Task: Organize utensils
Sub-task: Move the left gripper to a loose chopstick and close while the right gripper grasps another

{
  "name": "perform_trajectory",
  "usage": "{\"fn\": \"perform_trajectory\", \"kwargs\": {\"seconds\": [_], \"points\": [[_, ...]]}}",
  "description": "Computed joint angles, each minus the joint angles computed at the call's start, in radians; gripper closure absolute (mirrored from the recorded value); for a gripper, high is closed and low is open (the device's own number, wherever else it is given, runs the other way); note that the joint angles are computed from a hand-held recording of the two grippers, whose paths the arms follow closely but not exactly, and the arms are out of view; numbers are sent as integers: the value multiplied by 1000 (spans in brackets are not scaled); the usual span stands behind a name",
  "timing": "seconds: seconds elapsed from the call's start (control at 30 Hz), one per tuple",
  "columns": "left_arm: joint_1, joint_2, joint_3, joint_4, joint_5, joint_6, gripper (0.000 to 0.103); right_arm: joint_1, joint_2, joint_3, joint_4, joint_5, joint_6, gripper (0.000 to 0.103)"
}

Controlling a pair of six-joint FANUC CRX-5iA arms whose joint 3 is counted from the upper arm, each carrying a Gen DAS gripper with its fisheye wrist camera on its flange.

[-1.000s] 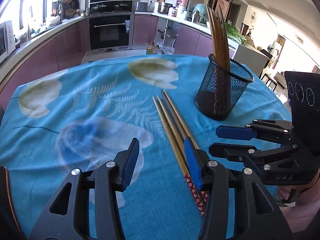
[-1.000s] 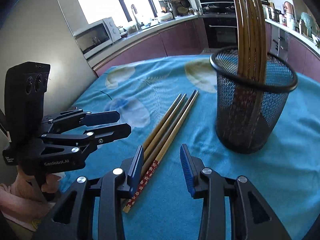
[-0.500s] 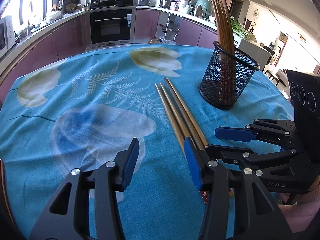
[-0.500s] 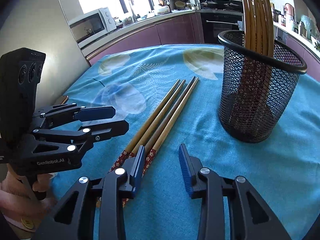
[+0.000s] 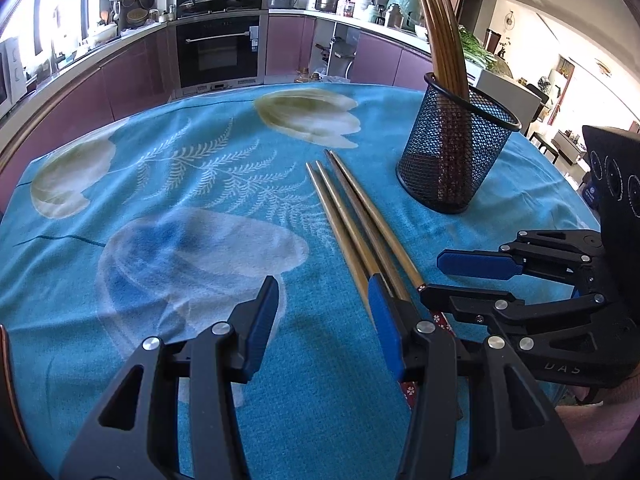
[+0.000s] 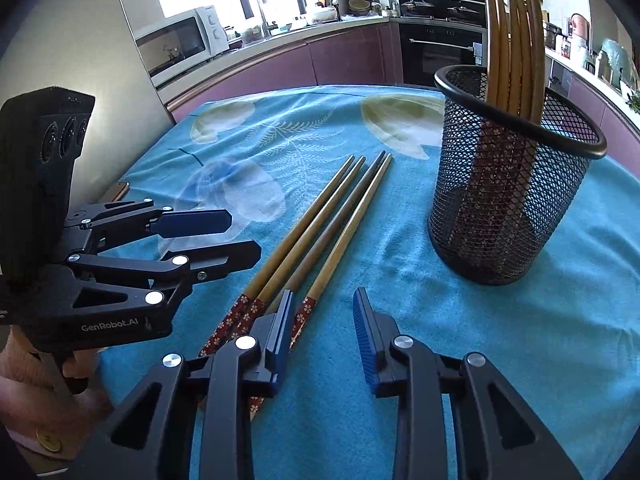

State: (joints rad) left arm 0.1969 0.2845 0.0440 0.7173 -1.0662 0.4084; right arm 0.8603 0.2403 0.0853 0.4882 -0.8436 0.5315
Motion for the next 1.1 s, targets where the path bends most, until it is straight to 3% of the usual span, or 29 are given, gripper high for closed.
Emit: {"fn": "perform_trajectory", "kwargs": {"seconds": [0.23, 0.33, 0.77, 0.9, 1.1], "points": [[-11, 1, 2, -8, 0, -23, 57, 0, -2, 0, 5, -23, -7, 76], [-19, 9, 15, -28, -1, -17, 63, -2, -12, -12, 9, -27, -21, 76], [-45, 52, 87, -87, -12, 44, 70, -23, 13, 8, 31, -26, -29, 77], [-54, 77, 123, -98, -21, 70, 72, -36, 46, 42, 42, -32, -16, 80], [-66, 102, 164, -118, -16, 110, 83, -54, 75, 80, 42, -36, -12, 89]]}}
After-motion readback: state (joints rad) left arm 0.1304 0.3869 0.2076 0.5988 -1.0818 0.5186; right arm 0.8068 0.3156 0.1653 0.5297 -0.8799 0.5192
